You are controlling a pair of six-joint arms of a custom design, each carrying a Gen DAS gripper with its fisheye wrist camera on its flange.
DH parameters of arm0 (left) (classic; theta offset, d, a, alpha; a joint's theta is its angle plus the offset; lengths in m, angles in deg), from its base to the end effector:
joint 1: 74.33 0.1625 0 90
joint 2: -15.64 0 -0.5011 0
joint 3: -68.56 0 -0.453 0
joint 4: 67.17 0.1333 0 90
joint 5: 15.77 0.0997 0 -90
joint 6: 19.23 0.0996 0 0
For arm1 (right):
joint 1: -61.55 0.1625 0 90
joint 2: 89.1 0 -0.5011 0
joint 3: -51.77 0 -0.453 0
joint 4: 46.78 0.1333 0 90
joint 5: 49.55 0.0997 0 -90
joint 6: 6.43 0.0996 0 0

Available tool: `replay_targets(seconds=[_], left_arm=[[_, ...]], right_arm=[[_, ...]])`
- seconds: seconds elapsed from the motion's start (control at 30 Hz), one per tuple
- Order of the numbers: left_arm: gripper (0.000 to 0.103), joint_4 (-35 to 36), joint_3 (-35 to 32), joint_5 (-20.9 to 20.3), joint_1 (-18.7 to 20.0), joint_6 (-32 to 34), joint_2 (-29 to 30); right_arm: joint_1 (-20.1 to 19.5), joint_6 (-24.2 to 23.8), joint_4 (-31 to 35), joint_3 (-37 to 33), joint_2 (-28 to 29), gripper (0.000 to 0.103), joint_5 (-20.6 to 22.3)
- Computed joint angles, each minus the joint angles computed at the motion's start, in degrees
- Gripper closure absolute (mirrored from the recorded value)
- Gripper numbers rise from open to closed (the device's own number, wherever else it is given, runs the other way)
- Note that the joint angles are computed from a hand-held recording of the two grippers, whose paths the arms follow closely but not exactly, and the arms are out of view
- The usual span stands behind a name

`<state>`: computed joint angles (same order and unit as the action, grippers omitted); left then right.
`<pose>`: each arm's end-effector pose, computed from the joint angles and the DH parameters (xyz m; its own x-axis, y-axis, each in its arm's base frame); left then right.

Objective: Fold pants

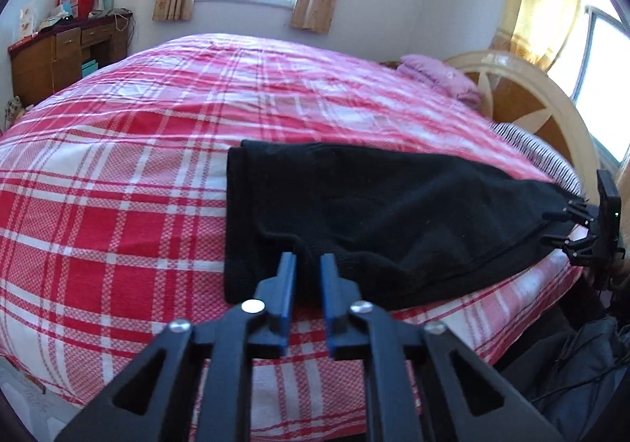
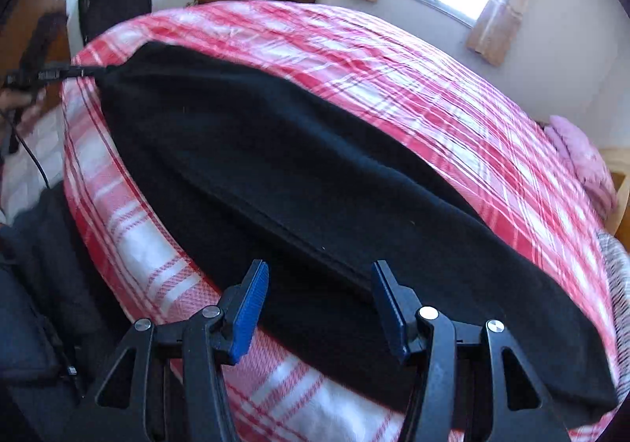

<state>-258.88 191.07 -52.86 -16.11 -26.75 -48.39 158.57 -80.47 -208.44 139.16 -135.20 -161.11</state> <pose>-0.1194 -0.5966 0.2514 -0.8437 -0.2266 -0.4866 0.2757 0.5948 -0.7551 0.1963 -0.8027 0.1951 -0.1587 -0.8039 0.5733 -0.9383 0.3035 0.1658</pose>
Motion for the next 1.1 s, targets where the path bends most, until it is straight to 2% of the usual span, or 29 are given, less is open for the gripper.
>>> replay_targets(seconds=[0.1, 0.27, 0.33, 0.5, 0.57, 0.7, 0.73, 0.87, 0.97, 1.1], left_arm=[[0.093, 1.02, 0.30, 0.96, -0.49, -1.33, -0.30], [0.092, 1.89, 0.78, 2.33, -1.80, -2.91, -1.46], [0.089, 1.36, 1.01, 1.71, -2.13, -2.26, -1.76], [0.088, 6.81, -0.47, 2.05, -1.09, -6.20, -1.48], [0.088, 9.64, -1.08, 3.73, -0.83, -7.92, -1.03], [0.087, 9.81, -0.77, 5.52, -0.92, -8.87, -1.11], [0.085, 10.43, -0.65, 6.72, -1.03, -9.64, -1.27], [0.051, 9.63, -0.08, 7.86, -1.20, -10.44, -1.49], [0.049, 8.35, -0.11, 5.21, -0.77, -10.28, -1.27], [0.051, 9.29, -1.29, 4.30, -0.14, -10.90, -0.22]], right_arm=[[0.14, -3.08, -3.40, 0.25, 1.14, 0.049, -0.58], [0.18, -2.80, -3.81, 0.08, 1.66, 0.060, -0.34], [0.20, -2.57, -4.07, 0.26, 1.60, 0.062, -0.01], [0.10, -1.57, -4.39, 0.43, 1.65, 0.064, 0.56], [0.20, -2.06, -5.33, 0.49, 1.88, 0.064, 0.54], [0.39, -1.66, -4.85, 0.25, 2.11, 0.064, -0.05], [0.40, -1.42, -4.72, 0.14, 2.16, 0.064, -0.11], [0.35, -0.39, -4.46, 0.18, 2.07, 0.063, 0.07], [0.26, -1.23, -5.52, 0.58, 2.06, 0.063, 0.15], [0.10, -0.34, -4.78, 0.58, 1.85, 0.063, 0.61]])
